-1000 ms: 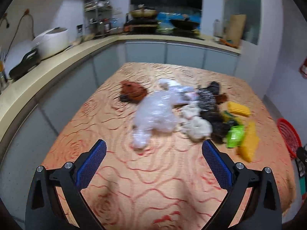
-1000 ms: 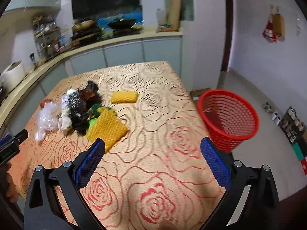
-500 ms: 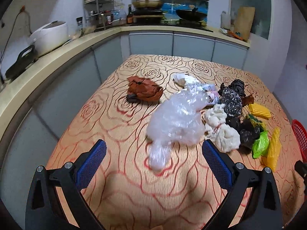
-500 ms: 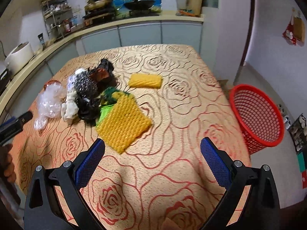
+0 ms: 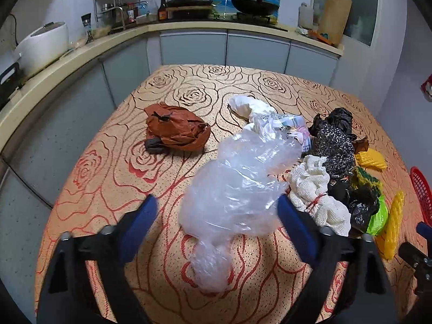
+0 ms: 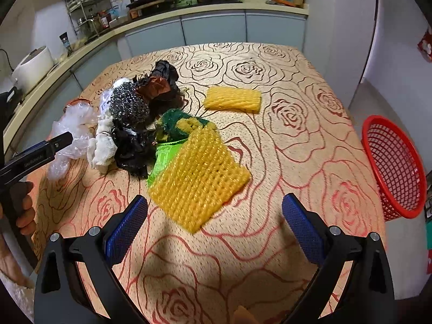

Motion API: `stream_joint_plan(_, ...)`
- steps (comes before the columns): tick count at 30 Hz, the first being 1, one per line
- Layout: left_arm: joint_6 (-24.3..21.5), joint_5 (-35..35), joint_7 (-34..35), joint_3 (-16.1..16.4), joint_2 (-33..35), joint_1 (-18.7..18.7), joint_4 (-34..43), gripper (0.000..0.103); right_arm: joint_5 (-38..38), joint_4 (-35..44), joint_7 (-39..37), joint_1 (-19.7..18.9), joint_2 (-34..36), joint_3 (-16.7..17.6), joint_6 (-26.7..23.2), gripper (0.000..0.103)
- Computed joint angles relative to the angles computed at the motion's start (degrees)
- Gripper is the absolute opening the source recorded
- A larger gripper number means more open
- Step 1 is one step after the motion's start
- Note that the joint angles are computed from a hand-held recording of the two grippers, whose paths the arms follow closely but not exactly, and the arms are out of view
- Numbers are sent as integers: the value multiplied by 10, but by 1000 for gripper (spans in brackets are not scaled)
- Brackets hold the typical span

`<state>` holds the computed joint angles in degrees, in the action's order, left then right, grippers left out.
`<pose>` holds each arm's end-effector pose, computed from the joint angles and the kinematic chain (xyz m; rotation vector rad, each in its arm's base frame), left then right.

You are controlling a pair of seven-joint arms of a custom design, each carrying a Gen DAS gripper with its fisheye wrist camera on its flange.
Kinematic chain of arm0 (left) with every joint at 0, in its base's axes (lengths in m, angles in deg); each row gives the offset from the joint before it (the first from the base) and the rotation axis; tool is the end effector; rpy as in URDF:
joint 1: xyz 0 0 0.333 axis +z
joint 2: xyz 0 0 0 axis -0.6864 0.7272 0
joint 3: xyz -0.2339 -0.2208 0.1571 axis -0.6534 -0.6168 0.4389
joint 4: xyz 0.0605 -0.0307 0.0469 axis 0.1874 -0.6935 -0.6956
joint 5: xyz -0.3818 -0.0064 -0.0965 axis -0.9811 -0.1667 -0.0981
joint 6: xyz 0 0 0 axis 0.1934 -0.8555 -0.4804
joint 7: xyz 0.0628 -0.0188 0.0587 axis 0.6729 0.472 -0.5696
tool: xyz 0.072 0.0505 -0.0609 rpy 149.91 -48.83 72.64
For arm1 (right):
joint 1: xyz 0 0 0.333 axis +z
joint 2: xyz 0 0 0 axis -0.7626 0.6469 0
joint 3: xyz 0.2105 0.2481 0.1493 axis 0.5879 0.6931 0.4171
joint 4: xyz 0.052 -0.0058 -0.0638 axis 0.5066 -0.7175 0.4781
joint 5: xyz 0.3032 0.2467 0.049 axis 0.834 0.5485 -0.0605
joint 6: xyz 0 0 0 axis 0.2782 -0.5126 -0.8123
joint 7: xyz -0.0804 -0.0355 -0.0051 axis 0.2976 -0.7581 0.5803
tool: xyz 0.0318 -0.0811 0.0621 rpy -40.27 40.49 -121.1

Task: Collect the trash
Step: 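Grasp the clear plastic bag with the left tool while the right tool grasps the yellow foam net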

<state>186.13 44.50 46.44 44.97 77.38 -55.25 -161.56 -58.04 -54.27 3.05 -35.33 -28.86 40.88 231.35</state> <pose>0.5914 -0.1822 0.3923 -2.2467 1.0067 -0.4396 0.7264 0.2707 0.3830 -2.2758 1.0862 -0.2246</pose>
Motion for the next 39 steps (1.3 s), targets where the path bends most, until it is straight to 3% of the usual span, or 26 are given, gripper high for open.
stream_joint_plan(6,9,6,0,2,2,1,-1,58,-11,28,9,14,21,-2,0,97)
stream_joint_plan(11,12,9,-5,1,-1,0,-7,49,-27,47,14,24,40,-6,7,97)
stream_joint_plan(15,12,15,-23,-1,-11,-3,-18,47,-30,53,17,23,47,-5,12,97)
stream_joint_plan(19,-2,26,-50,-6,-24,-7,-32,47,-33,73,36,19,60,-12,-20,87)
stream_joint_plan(29,-33,29,-82,-18,-41,-6,-42,47,11,72,7,-15,59,16,-24,60)
stream_joint_plan(33,-47,28,-86,-23,-39,-8,-39,47,21,63,-6,-15,56,18,-15,58)
stream_joint_plan(37,-52,18,-75,-26,-34,-11,-33,47,20,32,-31,-7,46,17,31,61)
stream_joint_plan(39,-62,15,-71,-26,-33,-14,-30,47,13,34,-35,-6,47,15,25,63)
